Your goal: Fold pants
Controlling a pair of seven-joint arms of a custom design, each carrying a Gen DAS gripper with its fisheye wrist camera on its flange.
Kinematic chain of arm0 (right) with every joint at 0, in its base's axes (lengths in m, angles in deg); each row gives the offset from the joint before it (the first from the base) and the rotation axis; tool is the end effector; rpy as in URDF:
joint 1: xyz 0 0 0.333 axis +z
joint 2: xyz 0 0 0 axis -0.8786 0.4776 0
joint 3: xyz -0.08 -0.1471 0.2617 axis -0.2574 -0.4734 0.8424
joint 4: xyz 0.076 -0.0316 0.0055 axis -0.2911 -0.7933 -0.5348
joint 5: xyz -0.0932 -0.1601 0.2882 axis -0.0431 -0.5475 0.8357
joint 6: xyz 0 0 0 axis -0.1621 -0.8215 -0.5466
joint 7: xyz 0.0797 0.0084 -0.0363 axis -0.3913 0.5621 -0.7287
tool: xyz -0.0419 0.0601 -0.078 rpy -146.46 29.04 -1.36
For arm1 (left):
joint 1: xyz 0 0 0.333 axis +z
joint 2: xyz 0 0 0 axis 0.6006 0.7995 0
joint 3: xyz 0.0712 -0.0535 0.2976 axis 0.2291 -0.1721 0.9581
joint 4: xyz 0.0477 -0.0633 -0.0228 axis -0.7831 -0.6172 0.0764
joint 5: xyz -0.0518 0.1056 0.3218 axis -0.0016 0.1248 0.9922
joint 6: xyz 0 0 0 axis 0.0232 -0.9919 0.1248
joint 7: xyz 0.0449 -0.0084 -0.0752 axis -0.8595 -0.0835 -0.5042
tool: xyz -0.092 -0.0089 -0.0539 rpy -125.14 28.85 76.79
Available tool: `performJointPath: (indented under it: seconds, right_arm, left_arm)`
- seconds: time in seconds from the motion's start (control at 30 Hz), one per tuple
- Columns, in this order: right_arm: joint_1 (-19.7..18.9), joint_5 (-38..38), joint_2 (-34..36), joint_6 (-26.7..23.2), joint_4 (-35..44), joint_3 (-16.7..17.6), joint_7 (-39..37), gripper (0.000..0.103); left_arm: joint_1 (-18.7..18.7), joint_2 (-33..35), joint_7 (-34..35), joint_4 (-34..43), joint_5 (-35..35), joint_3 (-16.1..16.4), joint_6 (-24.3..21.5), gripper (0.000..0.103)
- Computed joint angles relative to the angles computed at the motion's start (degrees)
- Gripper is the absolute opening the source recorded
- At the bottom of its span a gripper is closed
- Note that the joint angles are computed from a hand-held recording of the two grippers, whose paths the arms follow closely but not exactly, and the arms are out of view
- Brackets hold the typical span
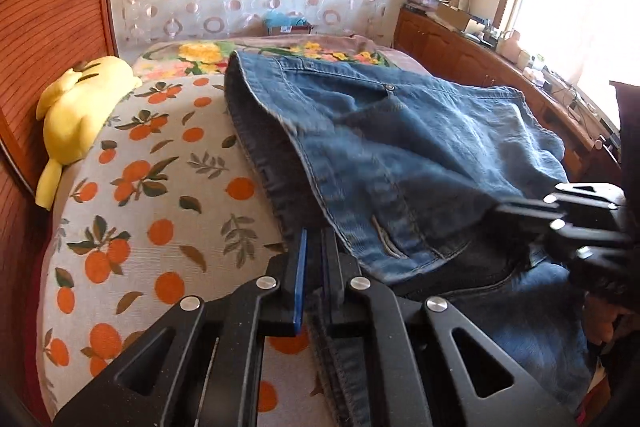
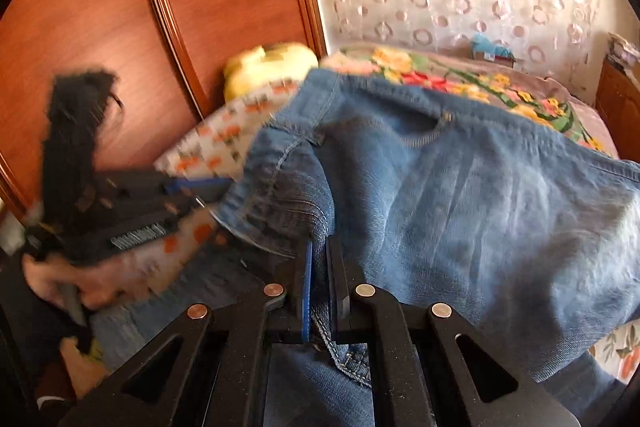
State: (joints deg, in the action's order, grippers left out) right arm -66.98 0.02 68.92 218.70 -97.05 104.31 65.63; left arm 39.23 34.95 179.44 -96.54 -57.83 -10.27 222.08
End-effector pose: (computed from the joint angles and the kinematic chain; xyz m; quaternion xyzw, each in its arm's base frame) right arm 0.6296 0.1235 0.3116 -0.7196 0.5571 -0.2165 0.3536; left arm 0.7244 -0.1803 0.3329 -0.4770 0.7948 -0.3519 0.1301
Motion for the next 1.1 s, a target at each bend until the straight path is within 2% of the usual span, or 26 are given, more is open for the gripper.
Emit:
performJointPath:
  seconds: [0.03, 0.1, 0.13, 0.17, 0.23, 0.3, 0.37, 0.47, 0.6, 0.67, 0.73, 0.83, 0.93, 1.03, 1.1]
  right_arm:
    - [1.8, 0.4, 0.0, -0.8, 0.5, -1.8, 0.0, 0.006]
    - [2.3, 1.0, 0.4, -2.9, 2.3, -2.4, -0.1, 0.011]
    - [4.0, 2.0, 0.3, -4.0, 3.1, -4.2, 0.0, 0.013]
    - [4.3, 2.5, 0.0, -4.3, 2.9, -4.5, -0.3, 0.015]
    - [2.7, 3.2, -1.0, -3.8, 1.5, -2.7, -1.6, 0.019]
    - [1.1, 3.7, -3.0, -1.2, -2.0, -1.4, -2.2, 0.026]
    - [1.8, 4.1, -6.1, 2.5, -6.6, -2.6, -1.4, 0.031]
    - [0.9, 2.5, -10.2, 8.8, -14.2, -2.9, 0.8, 0.034]
    - [8.5, 7.3, -13.8, 15.9, -21.6, -11.5, 0.6, 0.037]
    - [15.0, 13.9, -14.2, 18.5, -23.6, -17.4, -2.1, 0.037]
    - [19.1, 19.9, -13.4, 19.4, -24.2, -21.1, -4.0, 0.037]
    - [19.1, 22.0, -12.3, 19.0, -24.7, -21.8, -2.8, 0.037]
    - [19.1, 22.6, -11.0, 19.3, -24.5, -21.8, -1.9, 0.037]
    - [17.5, 20.6, -10.5, 19.1, -24.0, -20.9, 0.2, 0.037]
    - [17.0, 19.7, -10.4, 20.5, -24.5, -20.6, 1.5, 0.037]
  left_arm:
    - [0.5, -0.8, 0.2, -1.4, -0.1, -0.2, 0.7, 0.008]
    - [1.4, -1.7, 0.4, -3.2, -0.4, -0.8, 1.3, 0.008]
    - [1.8, -2.0, 0.4, -3.6, -0.5, -1.0, 1.2, 0.008]
    - [2.2, -2.1, 0.6, -3.7, -0.7, -1.3, 0.9, 0.013]
    - [3.2, -2.5, 0.9, -4.2, -1.4, -2.1, 0.4, 0.018]
    - [4.5, -2.6, 1.9, -4.6, -2.4, -3.4, 0.4, 0.023]
    - [5.6, -2.9, 2.9, -5.4, -3.5, -4.6, 0.6, 0.037]
    - [6.9, -3.1, 5.1, -6.5, -5.0, -6.8, 1.0, 0.047]
    - [5.6, -3.3, 5.3, -6.4, -5.4, -6.2, 0.7, 0.047]
    - [4.1, -2.6, 4.6, -4.5, -5.1, -5.0, -1.4, 0.047]
    - [3.0, -2.2, 4.7, -3.6, -5.1, -4.3, -2.4, 0.047]
    - [-0.3, -2.1, 2.3, -2.2, -3.9, -0.7, -3.9, 0.044]
    - [-2.1, -1.6, 0.4, -0.8, -2.7, 1.6, -5.5, 0.039]
    - [-3.1, -1.1, -0.5, 0.3, -1.6, 2.8, -6.8, 0.032]
    - [-3.2, -1.4, -0.1, -0.5, -1.1, 2.9, -6.1, 0.028]
